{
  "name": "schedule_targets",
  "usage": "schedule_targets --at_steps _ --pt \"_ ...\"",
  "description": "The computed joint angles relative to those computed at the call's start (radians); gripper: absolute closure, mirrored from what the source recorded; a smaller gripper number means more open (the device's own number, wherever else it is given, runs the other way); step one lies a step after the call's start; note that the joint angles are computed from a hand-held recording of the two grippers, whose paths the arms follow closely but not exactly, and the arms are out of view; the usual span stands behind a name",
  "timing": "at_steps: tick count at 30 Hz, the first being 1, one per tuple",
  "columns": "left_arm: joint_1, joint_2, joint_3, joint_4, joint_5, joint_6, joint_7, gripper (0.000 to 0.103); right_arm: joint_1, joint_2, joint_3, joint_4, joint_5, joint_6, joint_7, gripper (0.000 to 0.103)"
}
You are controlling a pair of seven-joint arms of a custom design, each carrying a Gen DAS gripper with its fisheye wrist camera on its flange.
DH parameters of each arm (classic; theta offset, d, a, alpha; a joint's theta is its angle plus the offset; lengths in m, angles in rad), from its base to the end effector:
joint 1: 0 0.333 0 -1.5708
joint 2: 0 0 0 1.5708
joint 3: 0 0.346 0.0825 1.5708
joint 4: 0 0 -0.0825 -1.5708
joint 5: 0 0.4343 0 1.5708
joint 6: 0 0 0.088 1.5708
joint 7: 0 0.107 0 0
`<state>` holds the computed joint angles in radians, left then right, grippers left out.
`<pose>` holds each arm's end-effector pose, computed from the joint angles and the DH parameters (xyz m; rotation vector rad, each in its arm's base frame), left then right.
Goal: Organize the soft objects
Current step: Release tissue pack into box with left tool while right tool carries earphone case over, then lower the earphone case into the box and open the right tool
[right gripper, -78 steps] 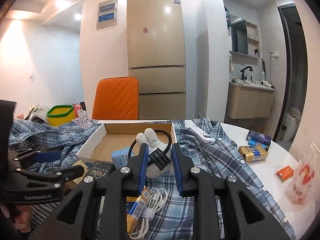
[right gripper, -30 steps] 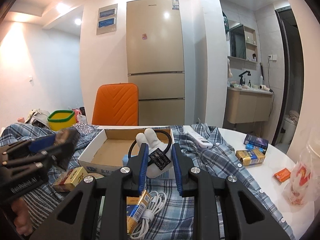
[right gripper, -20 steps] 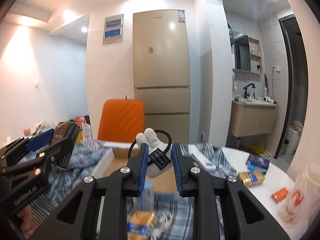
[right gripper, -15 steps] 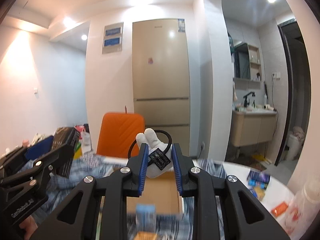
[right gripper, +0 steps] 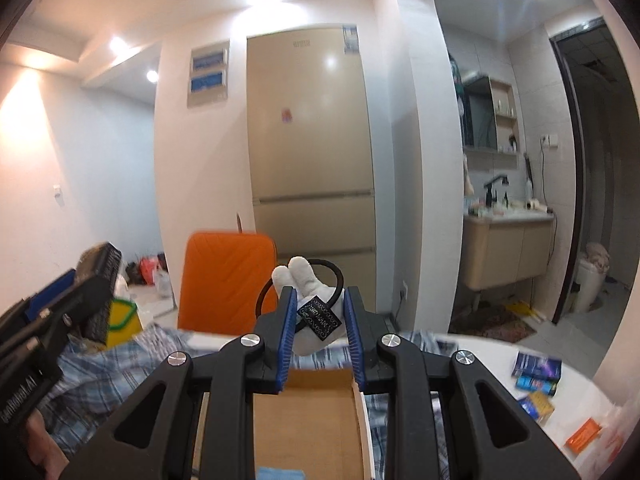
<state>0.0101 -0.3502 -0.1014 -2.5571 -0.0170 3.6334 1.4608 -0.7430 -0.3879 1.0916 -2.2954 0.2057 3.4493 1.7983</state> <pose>0.4738 -0.0464 0.5655 -1.3500 1.3276 -1.2459 0.5072 0.2352 0.5883 -1.4011 1.2470 -0.9480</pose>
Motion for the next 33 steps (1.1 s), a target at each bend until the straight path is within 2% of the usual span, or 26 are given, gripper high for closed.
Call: schedule_targets --at_steps 2,4,6,8,11,13,15,17,18,19,20,22,27,29,31,33 --pt "0.017 0.019 -0.023 0.007 -0.018 -0.035 0.024 0.057 -0.061 0.014 0.058 0.010 -0.011 -0.038 0.000 0.077" --pt "0.052 0.026 -0.076 0.028 -0.081 -0.131 0.089 0.057 -0.114 0.043 0.106 0.024 -0.051 -0.073 0.011 0.077" --pt "0.046 0.044 -0.062 0.047 -0.024 -0.201 0.051 0.057 -0.142 0.067 0.131 0.035 -0.089 -0.105 0.023 0.077" --pt "0.090 0.059 -0.116 0.078 -0.058 -0.300 0.088 0.057 -0.143 0.112 0.133 0.045 -0.132 -0.139 0.029 0.077" --pt "0.117 0.066 -0.143 0.092 -0.028 -0.389 0.065 0.057 -0.138 0.163 0.134 0.066 -0.193 -0.209 0.037 0.077" --pt "0.095 0.068 -0.121 0.101 -0.003 -0.449 0.055 0.057 -0.131 0.206 0.132 0.097 -0.236 -0.306 0.030 0.077" --pt "0.044 0.072 -0.074 0.108 0.003 -0.493 0.054 0.056 -0.115 0.255 0.127 0.115 -0.266 -0.358 0.034 0.077" --pt "0.090 0.073 -0.115 0.118 0.052 -0.526 -0.001 0.056 -0.137 0.274 0.148 0.125 -0.318 -0.394 0.065 0.077" --pt "0.087 0.074 -0.110 0.119 0.068 -0.533 -0.012 0.056 -0.143 0.280 0.153 0.127 -0.341 -0.401 0.079 0.077" --pt "0.060 0.076 -0.079 0.116 0.065 -0.536 -0.001 0.056 -0.143 0.287 0.153 0.129 -0.361 -0.408 0.092 0.077" --pt "0.052 0.077 -0.070 0.117 0.069 -0.544 -0.006 0.056 -0.132 0.293 0.141 0.128 -0.370 -0.408 0.098 0.077" --pt "0.034 0.084 -0.048 0.127 0.070 -0.561 -0.006 0.056 -0.062 0.299 0.073 0.121 -0.341 -0.408 0.066 0.077" --pt "-0.014 0.088 0.002 0.131 0.045 -0.564 0.030 0.053 0.000 0.319 0.014 0.127 -0.391 -0.424 0.093 0.077" --pt "-0.017 0.084 0.005 0.125 0.037 -0.551 0.035 0.031 0.022 0.321 -0.009 0.127 -0.411 -0.426 0.105 0.077" --pt "0.015 0.078 -0.022 0.115 0.057 -0.524 0.010 0.023 0.048 0.323 -0.035 0.126 -0.420 -0.422 0.110 0.077" --pt "0.022 0.075 -0.027 0.116 0.065 -0.525 0.002 0.022 0.081 0.324 -0.068 0.123 -0.411 -0.417 0.104 0.063"
